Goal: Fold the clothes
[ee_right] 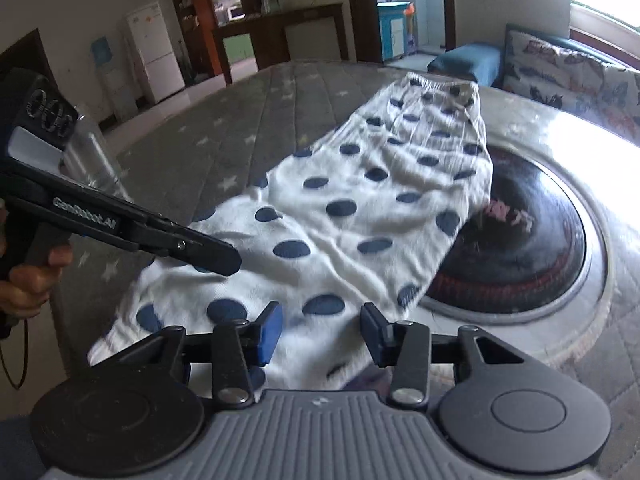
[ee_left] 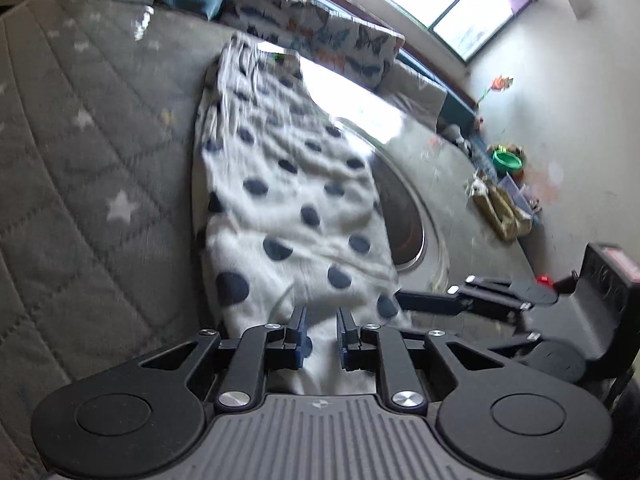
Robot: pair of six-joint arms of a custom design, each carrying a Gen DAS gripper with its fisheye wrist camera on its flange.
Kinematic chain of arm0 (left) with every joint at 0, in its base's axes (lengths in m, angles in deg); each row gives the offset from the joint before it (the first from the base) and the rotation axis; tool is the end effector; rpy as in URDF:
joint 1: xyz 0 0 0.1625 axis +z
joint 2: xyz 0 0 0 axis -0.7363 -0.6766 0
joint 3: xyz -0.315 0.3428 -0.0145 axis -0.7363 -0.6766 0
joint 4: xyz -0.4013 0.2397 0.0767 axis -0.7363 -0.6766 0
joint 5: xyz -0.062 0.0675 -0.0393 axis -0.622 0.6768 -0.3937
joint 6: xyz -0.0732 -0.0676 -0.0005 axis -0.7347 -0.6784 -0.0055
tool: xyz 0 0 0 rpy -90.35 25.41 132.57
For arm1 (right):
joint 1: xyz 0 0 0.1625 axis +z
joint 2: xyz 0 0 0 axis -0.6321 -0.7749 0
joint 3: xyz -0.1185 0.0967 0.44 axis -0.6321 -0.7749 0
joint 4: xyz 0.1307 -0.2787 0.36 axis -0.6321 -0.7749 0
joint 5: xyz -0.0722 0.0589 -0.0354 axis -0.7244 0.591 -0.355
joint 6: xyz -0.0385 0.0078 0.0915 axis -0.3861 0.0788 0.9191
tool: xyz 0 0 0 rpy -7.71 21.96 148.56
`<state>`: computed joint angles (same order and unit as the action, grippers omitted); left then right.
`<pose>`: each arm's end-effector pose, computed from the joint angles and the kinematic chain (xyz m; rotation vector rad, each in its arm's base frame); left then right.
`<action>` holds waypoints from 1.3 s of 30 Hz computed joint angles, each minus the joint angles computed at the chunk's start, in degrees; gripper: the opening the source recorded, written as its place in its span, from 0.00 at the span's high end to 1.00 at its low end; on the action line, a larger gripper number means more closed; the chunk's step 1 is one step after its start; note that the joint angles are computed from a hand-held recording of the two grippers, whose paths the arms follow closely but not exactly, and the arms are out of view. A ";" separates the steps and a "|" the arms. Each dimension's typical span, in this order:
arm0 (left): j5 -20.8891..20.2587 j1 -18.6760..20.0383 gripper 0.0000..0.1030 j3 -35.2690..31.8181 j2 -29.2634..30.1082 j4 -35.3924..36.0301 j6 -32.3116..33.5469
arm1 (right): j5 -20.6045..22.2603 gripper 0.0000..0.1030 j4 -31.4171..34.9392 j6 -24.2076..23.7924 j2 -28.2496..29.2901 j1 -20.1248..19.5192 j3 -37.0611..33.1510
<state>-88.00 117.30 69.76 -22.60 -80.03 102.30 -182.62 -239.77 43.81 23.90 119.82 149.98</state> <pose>-0.1856 -0.9025 -0.0298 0.9222 2.9699 -0.2653 -0.0167 -0.7791 0.1766 0.5190 -2.4433 0.8278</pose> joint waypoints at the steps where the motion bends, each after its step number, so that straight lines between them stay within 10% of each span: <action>1: -0.08 0.23 0.83 0.29 -0.20 0.17 0.26 | 0.50 0.57 0.00 0.47 -0.49 -0.19 0.11; 22: 4.64 -6.04 0.71 -21.07 14.56 8.51 15.56 | 17.50 0.57 13.13 30.40 2.64 -8.21 -18.11; 39: 10.15 -6.91 0.62 -28.50 21.14 5.83 18.49 | 23.95 0.95 17.76 32.76 5.13 -8.32 -23.61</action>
